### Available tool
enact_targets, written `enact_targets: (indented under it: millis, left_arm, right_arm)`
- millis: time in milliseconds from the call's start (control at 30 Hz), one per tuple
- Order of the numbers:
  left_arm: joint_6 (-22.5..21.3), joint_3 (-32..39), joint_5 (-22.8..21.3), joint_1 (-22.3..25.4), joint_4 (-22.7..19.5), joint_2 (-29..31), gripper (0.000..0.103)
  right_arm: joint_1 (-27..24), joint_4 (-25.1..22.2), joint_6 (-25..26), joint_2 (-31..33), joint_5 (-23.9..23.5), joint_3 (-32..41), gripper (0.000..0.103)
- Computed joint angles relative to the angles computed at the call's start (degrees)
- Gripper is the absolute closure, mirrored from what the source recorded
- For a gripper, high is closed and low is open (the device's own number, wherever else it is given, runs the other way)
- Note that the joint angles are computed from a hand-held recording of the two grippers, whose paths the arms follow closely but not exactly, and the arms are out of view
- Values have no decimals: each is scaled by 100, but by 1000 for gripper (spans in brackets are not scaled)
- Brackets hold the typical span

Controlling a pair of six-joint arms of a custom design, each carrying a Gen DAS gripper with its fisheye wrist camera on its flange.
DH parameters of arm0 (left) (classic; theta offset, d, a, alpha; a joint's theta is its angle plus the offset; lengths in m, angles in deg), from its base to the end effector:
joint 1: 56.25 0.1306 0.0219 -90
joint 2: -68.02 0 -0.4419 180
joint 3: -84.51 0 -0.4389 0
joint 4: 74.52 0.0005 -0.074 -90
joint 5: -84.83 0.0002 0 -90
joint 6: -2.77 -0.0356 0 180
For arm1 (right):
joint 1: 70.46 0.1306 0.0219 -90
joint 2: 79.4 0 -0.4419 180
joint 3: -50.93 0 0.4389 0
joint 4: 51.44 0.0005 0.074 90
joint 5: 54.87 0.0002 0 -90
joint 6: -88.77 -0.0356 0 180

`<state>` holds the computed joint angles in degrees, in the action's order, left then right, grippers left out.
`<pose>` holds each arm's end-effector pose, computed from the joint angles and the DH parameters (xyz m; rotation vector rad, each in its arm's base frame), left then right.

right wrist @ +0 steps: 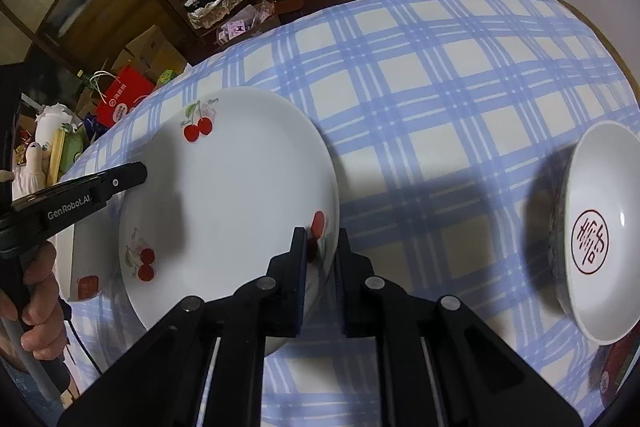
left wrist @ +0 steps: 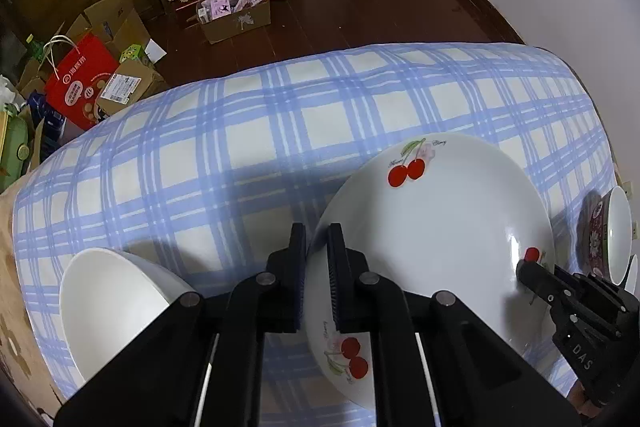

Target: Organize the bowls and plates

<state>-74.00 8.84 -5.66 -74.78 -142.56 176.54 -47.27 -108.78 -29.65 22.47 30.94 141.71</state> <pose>0.6004 -0.2014 0.4131 0.1294 2.8360 -0.1098 0.5356 0.2317 0.3767 0.1089 2.8140 0.3263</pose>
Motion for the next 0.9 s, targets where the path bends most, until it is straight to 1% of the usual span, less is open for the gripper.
enact_targets:
  millis: [133, 233, 367, 433, 500, 567, 767, 900]
  left_arm:
    - [-407, -185, -254, -94, 205, -111, 92]
    - [-536, -301, -296, -116, 342, -194, 93]
    - [-493, -411, -1, -36, 363, -297, 94]
    - [-432, -427, 117, -12, 311, -348, 94]
    - [-451, -463, 121, -28, 307, -414, 94]
    - [-494, -518, 35, -70, 321, -503, 94]
    - [-324, -671, 118, -83, 349, -713, 94]
    - [-334, -772, 93, -99, 360, -804, 94]
  right_arm:
    - [8, -21, 51, 16, -18, 30, 90]
    - [43, -50, 100, -9, 69, 41, 91]
    - [37, 68, 103, -142, 48, -54, 92]
    - [23, 43, 85, -182, 12, -64, 93]
    - [35, -32, 89, -206, 77, -38, 93]
    - [36, -53, 72, -260, 78, -38, 93]
    - [54, -112, 68, -438, 87, -137, 93]
    - [72, -91, 10, -528, 72, -235, 93]
